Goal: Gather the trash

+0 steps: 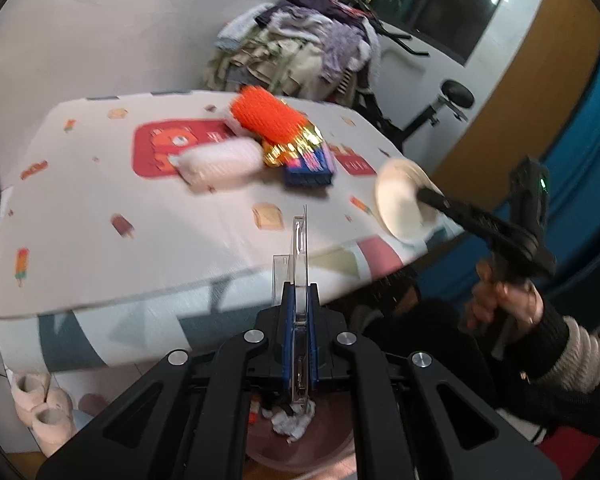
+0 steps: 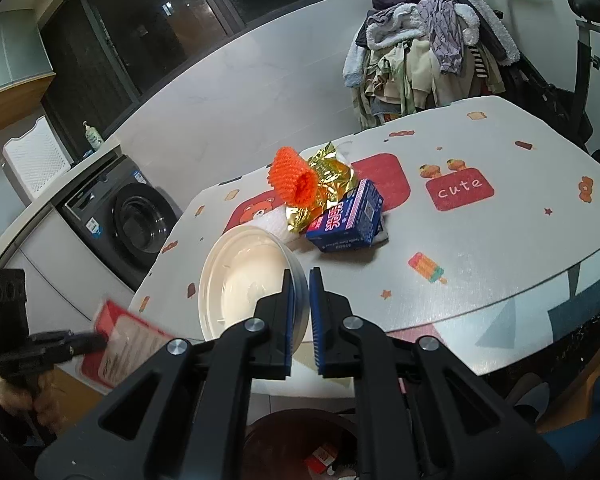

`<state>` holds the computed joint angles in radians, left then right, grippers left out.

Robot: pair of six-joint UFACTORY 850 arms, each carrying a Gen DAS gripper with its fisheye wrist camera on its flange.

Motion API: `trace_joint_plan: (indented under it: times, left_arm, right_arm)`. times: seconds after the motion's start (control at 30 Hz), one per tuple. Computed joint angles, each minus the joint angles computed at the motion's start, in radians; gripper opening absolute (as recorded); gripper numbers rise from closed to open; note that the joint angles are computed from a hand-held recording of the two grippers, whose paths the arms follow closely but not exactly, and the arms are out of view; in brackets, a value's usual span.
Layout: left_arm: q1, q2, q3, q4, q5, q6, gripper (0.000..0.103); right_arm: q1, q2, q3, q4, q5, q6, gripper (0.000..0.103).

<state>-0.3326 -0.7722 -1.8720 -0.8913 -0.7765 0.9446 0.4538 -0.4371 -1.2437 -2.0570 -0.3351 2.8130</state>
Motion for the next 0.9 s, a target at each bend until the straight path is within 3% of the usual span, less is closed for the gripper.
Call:
trace_joint_plan:
  times: [0.17,0.37,0.57,0.63,0.7,0.77,0.9]
  left_arm:
    - [-0.022,0.012,0.085,0.037,-0.011,0.01,0.007]
    - [-0.054,-0.054,0.079,0.149,-0.01,-0.057,0.007]
    - [-0.088,-0.109,0.085,0.234,0.026,-0.115,0.007]
    - [-0.097,-0.104,0.112,0.231,0.073,-0.083,0.007]
    - [-0.095,-0.091,0.131,0.184,0.097,-0.032,0.016]
    - [-0.088,-0.069,0.159,0.123,0.131,0.017,0.046]
    - [-0.065,0.001,0.24,-0.063,0.24,0.164,0.059]
  right_arm:
    - [0.015,-0.001,0.028,-0.016,0.008,0.021,0.012]
    - [0.02,-0.012,0.052,0.002,0.031,0.027,0.012]
    - [0.019,-0.034,0.053,0.002,0.063,0.042,0.012]
    - [0.021,-0.045,0.048,0.01,0.077,0.032,0.012]
    - [0.023,-0.055,0.041,0.023,0.091,0.017,0.012]
    - [0.028,-0.065,0.032,0.044,0.104,-0.011,0.012]
    - [0.039,-0.087,0.013,0.092,0.132,-0.075,0.012]
